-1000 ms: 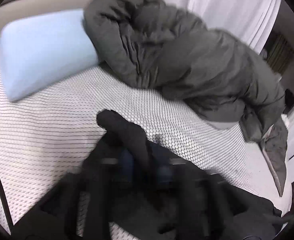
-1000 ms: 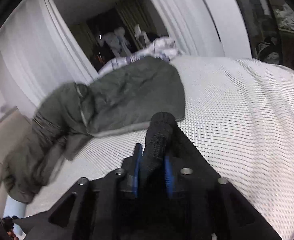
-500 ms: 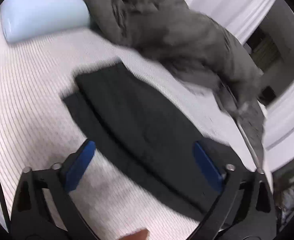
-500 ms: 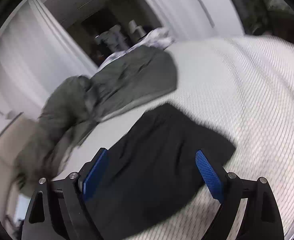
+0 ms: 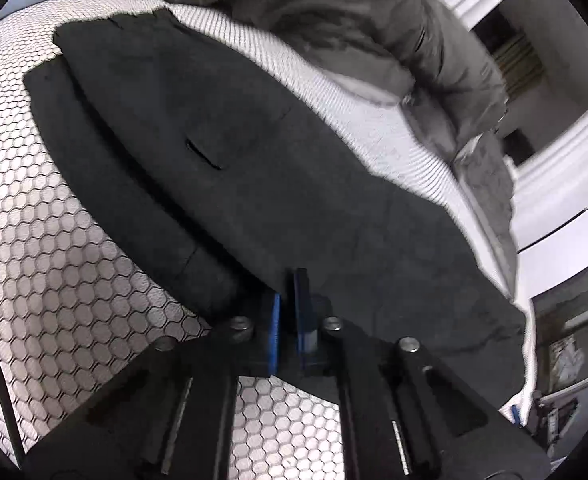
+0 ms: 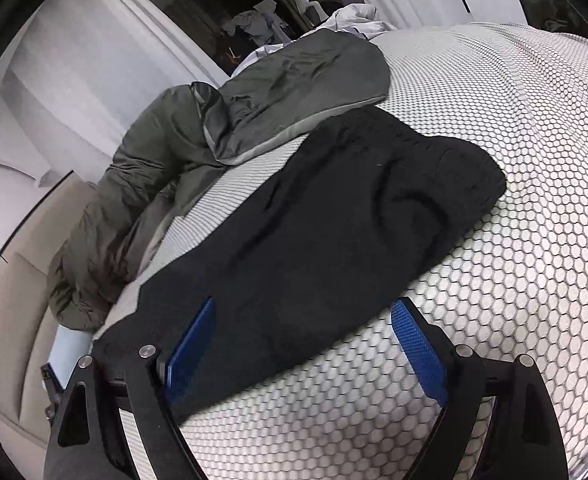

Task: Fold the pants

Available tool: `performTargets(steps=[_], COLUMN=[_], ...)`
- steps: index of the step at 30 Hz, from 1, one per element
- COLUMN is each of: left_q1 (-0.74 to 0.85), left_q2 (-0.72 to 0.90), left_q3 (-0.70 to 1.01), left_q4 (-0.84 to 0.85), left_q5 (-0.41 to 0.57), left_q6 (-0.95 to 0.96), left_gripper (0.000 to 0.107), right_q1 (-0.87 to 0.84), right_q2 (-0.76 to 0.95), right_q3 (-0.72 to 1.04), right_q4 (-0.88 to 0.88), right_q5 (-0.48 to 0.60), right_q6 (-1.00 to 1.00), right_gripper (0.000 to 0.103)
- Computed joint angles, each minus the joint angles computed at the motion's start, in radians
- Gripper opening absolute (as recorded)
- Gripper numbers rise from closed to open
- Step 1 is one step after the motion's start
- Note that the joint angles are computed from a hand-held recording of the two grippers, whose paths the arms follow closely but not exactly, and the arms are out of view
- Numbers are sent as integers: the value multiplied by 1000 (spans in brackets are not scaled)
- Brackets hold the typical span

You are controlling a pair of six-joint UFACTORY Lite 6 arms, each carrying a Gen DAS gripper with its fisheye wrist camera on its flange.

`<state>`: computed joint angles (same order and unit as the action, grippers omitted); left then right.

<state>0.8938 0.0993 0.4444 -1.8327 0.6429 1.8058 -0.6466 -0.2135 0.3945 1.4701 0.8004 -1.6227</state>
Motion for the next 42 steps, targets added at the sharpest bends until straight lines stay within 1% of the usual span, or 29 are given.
performTargets(steps=[2, 4, 6, 8, 9, 11, 12, 13, 15, 18, 20, 23, 25, 26, 28, 29, 30, 31, 33, 34, 35, 37, 39, 42], left_q1=[58, 78, 29, 34, 48, 71, 86, 102, 141, 148, 152, 127, 90, 84, 71, 64, 51, 21, -13, -27, -34, -26, 1, 57], left_q2=[-101, -150, -92, -43, -44, -73, -79, -75, -44, 0, 22, 22, 7, -10, -26, -29, -33, -35, -57, -63, -61, -37, -15, 15], left_q3=[-62, -85, -63, -40, -39, -42, -46, -48, -41, -39, -54, -101, -136, -155, -186, -197, -206, -207, -220, -222, -218, -205, -203, -191], left_q4=[42, 70, 37, 56, 65, 117, 126, 126, 134, 83, 19, -103, -200, -226, -273, -294, -317, -346, -385, -397, -390, -356, -328, -261], left_q5=[34, 15, -72, -75, -64, -52, -41, -19, 31, 53, 71, 102, 105, 106, 119, 124, 121, 107, 89, 78, 74, 93, 125, 174], left_q6=[16, 31, 68, 50, 36, -19, -25, -17, 2, 92, 189, 340, 423, 444, 490, 519, 547, 569, 600, 608, 611, 606, 619, 595], left_gripper=[3, 3, 4, 4, 6, 12, 22, 29, 33, 35, 37, 46, 49, 49, 56, 58, 63, 67, 70, 73, 75, 82, 82, 82], right_q1=[-42, -85, -122, -149, -164, -215, -236, -252, -269, -270, -250, -211, -168, -152, -134, -136, -138, -147, -162, -168, -175, -171, -160, -128], right_q2=[30, 48, 83, 141, 178, 267, 319, 359, 422, 474, 501, 531, 541, 547, 595, 605, 633, 667, 719, 730, 741, 748, 731, 684], right_q3=[9, 9, 27, 57, 79, 135, 167, 197, 245, 287, 312, 338, 353, 360, 405, 412, 438, 468, 515, 522, 527, 528, 505, 436], right_q4=[-11, -18, -29, -29, -35, -83, -102, -118, -127, -115, -92, -48, -9, 10, 18, 19, 14, -5, -24, -25, -25, -15, 12, 82], right_q5=[14, 27, 35, 38, 46, 100, 135, 160, 195, 217, 212, 203, 178, 166, 152, 151, 154, 171, 209, 219, 225, 220, 203, 163], right_q6=[-27, -52, -68, -78, -75, -47, -34, -23, 0, 23, 33, 30, 31, 29, 50, 56, 71, 92, 130, 138, 143, 138, 106, -29], right_gripper=[90, 90, 90, 90, 90, 90, 89, 89, 88, 88, 88, 87, 78, 71, 63, 54, 50, 49, 44, 43, 43, 43, 43, 42])
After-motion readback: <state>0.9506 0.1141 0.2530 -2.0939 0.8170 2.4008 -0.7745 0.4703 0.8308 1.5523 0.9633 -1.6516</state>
